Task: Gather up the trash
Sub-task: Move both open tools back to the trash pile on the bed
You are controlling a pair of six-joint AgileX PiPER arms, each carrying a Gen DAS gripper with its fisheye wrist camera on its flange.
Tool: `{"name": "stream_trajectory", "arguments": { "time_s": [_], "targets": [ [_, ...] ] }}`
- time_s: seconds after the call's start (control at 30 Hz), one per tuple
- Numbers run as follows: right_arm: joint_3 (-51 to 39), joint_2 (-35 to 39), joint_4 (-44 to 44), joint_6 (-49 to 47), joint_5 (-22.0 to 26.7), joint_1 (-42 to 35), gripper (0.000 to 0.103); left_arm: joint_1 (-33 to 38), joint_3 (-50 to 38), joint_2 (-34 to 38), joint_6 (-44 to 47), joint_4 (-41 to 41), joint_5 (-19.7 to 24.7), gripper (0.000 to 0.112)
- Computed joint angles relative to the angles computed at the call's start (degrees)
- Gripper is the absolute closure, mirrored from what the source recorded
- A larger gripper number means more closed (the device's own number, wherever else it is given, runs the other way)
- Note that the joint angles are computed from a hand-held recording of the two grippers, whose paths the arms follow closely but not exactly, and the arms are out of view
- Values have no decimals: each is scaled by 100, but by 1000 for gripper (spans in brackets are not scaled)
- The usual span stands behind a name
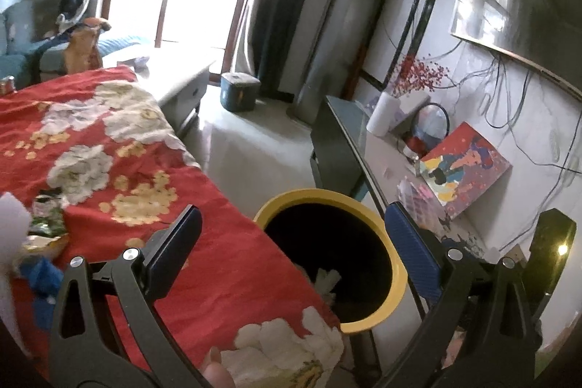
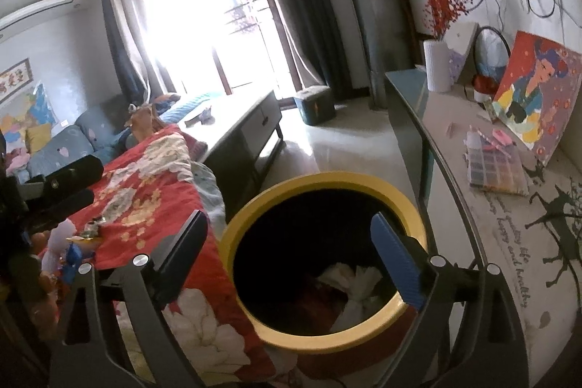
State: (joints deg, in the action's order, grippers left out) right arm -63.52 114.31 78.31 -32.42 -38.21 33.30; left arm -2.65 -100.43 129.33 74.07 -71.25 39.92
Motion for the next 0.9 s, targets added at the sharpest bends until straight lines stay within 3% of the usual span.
{"name": "stream_trajectory", "arguments": {
  "time_s": [0.47, 0.9],
  "targets": [
    [-815, 159, 628, -1244, 94, 441, 13, 647, 537, -364, 668, -577, -60, 20],
    [-1668, 507, 1131, -2227, 322, 653, 12, 1236, 643, -483, 870, -603, -153, 20]
  ]
}}
